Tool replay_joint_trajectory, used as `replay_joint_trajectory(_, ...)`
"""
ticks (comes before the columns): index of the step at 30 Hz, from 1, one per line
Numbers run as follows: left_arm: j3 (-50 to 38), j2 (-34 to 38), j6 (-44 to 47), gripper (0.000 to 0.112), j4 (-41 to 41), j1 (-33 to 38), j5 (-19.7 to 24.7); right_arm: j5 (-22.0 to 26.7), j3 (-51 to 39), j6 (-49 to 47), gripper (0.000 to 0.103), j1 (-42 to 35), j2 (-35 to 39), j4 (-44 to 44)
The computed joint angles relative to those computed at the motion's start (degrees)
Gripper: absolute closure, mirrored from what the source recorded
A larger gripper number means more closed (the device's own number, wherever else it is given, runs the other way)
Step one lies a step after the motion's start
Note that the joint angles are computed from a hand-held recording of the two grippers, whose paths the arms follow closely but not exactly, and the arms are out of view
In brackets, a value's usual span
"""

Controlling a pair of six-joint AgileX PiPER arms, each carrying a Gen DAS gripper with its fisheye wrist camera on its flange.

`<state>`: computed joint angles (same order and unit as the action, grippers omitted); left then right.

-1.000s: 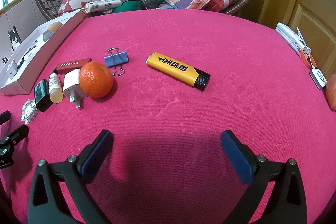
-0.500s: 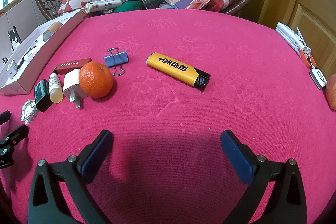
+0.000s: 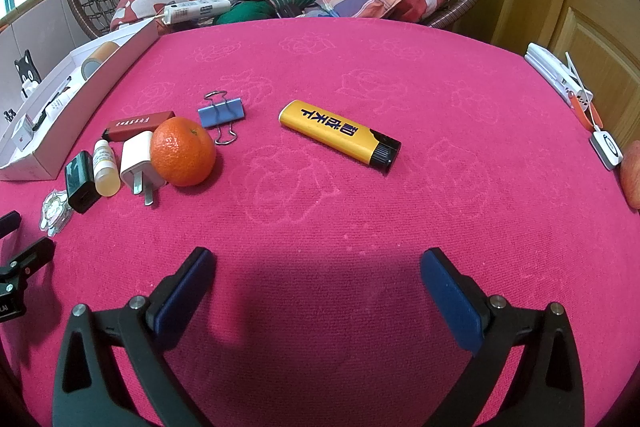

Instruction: Organize rigid objects

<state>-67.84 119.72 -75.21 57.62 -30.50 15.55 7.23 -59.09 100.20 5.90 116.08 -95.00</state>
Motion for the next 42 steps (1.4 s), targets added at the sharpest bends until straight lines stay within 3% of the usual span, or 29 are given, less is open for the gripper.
replay_joint_trajectory(42,-0.04,0.03,-0.02,0.009,-0.01,-0.04,0.03,-0.03,-0.15,-1.39,0.0,-0.01,0.02,1.37)
